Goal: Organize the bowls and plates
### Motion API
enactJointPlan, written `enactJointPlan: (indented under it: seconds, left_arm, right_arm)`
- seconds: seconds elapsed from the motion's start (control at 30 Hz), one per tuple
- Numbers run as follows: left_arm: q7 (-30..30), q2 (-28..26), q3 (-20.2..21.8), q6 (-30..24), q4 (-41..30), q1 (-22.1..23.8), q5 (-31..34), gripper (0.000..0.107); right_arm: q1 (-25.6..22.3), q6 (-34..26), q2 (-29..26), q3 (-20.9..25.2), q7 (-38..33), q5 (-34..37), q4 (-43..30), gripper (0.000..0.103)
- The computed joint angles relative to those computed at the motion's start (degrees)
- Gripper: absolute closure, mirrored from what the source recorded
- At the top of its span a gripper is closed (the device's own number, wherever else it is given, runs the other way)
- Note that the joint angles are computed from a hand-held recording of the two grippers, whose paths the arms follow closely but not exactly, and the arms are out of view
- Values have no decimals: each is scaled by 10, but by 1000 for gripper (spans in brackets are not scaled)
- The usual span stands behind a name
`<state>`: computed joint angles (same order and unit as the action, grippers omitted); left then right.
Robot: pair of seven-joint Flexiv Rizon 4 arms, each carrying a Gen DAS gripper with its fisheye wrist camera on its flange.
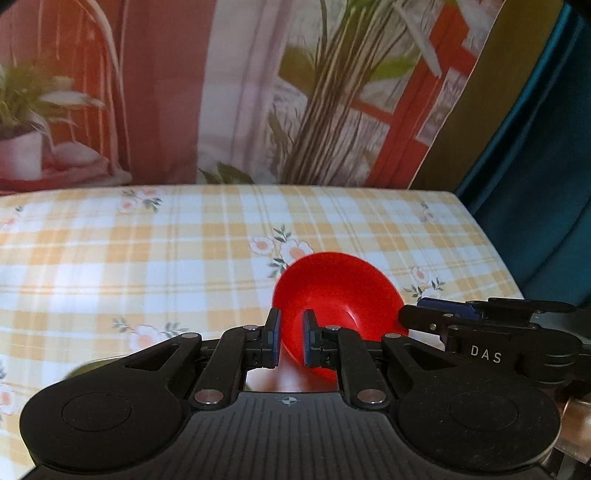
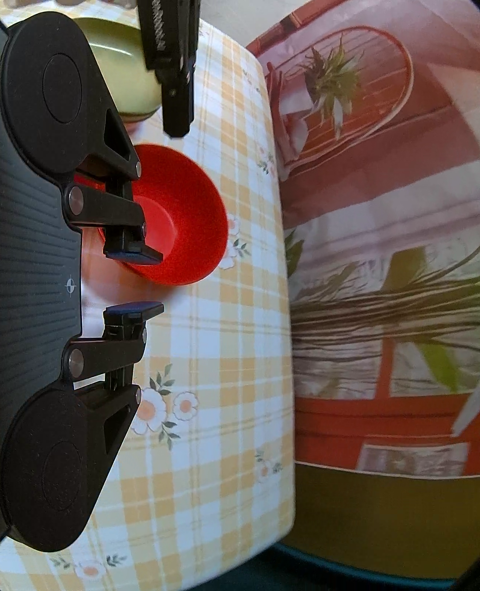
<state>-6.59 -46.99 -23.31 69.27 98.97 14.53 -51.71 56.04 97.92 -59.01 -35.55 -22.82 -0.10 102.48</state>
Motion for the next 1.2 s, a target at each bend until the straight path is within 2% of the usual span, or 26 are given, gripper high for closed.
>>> enactJointPlan:
  seconds: [0.07, 0.13, 0.2, 0.3, 0.53, 0.73, 0.87, 1.0, 1.07, 1.2]
  left_arm:
    - [-15, -11, 12, -3, -11, -12, 11, 94]
    - [-7, -21, 0, 0, -17, -6, 9, 94]
    - [-27, -26, 12, -19, -29, -13, 23, 94]
    - [-31, -29, 10, -17, -32, -13, 27, 94]
    - [-45, -28, 7, -23, -33, -8, 29, 94]
    - [-82, -35, 30, -69, -51, -17, 51, 94]
    - [-84, -37, 24, -93, -53, -8, 40, 95]
    - [-47, -20, 11, -97, -33, 2, 15, 96]
    - [-39, -13, 13, -90, -28, -3, 2, 96]
    - [-60, -16, 34, -47, -37, -24, -7, 91]
  right_arm:
    - [-13, 5, -2, 13, 1, 1, -7, 83]
    - [-23, 11, -2, 23, -1, 3, -11, 82]
    - [-31, 12, -2, 33, -6, 2, -16, 82]
    - [-39, 15, -2, 41, -11, 2, -21, 82]
    - [-47, 22, -5, 50, -23, 7, -28, 92]
    - [-44, 23, -9, 48, -25, 15, -31, 94]
    - [-42, 27, -10, 47, -25, 20, -32, 95]
    - [-29, 27, -11, 35, -28, 25, -33, 95]
    - [-23, 8, -10, 27, -30, 18, -36, 95]
    - [-29, 1, -13, 30, -13, 10, -37, 95]
